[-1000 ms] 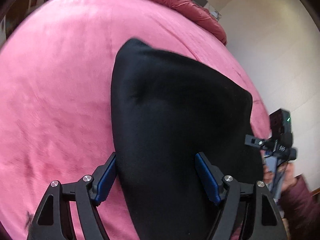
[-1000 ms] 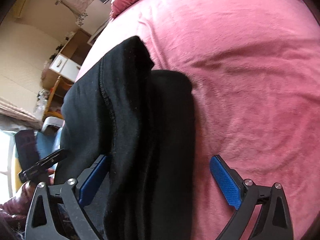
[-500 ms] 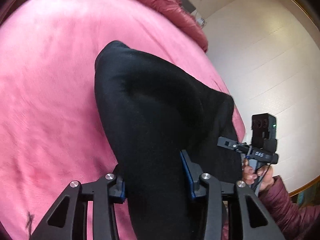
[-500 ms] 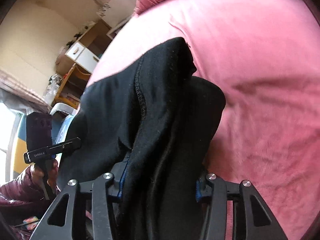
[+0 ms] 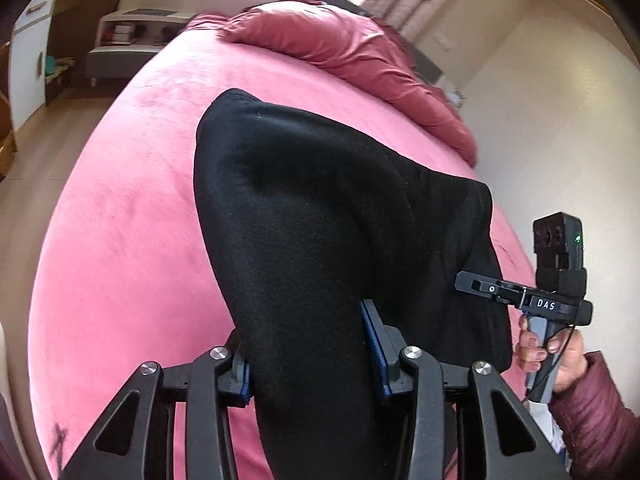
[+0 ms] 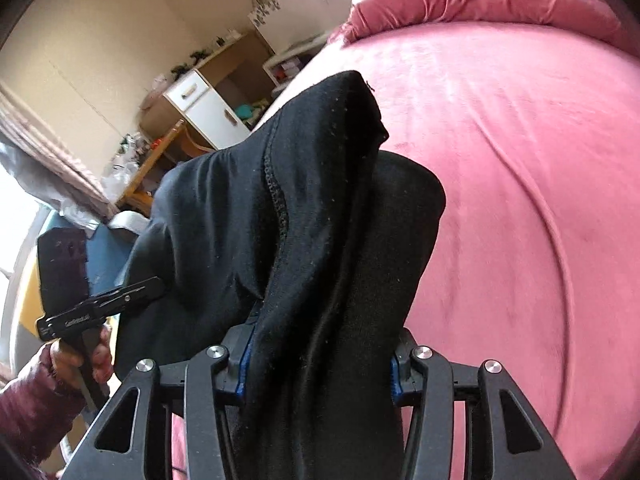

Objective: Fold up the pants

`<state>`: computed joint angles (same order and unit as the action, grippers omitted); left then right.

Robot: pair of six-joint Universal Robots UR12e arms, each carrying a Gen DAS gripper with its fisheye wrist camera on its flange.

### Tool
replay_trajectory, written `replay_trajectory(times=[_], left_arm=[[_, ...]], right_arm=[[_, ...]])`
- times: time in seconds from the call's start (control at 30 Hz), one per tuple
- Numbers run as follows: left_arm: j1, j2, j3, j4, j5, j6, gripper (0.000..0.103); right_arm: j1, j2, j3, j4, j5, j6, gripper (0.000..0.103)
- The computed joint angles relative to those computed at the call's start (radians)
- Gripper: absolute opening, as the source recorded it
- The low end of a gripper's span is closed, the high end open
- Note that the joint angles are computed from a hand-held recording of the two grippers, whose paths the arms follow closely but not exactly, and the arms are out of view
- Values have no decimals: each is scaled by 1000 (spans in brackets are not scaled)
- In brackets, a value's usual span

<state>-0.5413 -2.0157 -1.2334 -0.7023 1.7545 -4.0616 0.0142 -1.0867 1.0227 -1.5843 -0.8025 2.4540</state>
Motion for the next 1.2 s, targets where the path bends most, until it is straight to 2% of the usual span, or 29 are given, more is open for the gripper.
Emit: replay_trajectory(times=[0.1, 0.13, 0.17, 0.2, 0.23, 0.33, 0.4, 0.47, 0.53, 0.67, 0.77, 0.9, 1.03, 1.2], left_arm=[[19, -28, 30, -67, -13, -17, 47], [22, -32, 29, -70, -23, -31, 51], [29, -34, 22, -68, -41, -42, 61], [30, -36, 20, -65, -39, -52, 66], [33, -32, 7, -54, -36, -55, 70], [23, -25, 0, -55, -5, -57, 73], [11, -20, 14, -107, 50, -81, 73], [-17, -25, 54, -203, 146, -103, 74], [-45, -49, 123, -324, 238, -139, 74], [-97, -78, 209, -474, 381, -231, 74], [-127, -75, 214, -504, 437, -289, 74], [-159, -81, 236, -541, 503, -318, 74], [-190, -75, 242, -588, 560, -342, 74], [-221, -78, 266, -661, 590, -374, 74]], right_arm=[[39, 58, -68, -22, -69, 70, 51], [46, 69, -83, -18, -87, 74, 54], [54, 80, -89, -27, -113, 82, 58], [59, 87, -90, -42, -128, 104, 68], [58, 86, -70, -74, -132, 126, 78], [51, 65, -19, -126, -97, 148, 80], [54, 53, -9, -147, -121, 178, 85], [54, 31, 19, -200, -155, 214, 86], [61, -10, 80, -333, -219, 231, 87], [75, -94, 196, -547, -316, 251, 87], [83, -147, 269, -663, -357, 280, 87], [68, -219, 361, -721, -352, 300, 87], [65, -259, 418, -763, -374, 309, 87], [70, -313, 481, -800, -400, 329, 89]])
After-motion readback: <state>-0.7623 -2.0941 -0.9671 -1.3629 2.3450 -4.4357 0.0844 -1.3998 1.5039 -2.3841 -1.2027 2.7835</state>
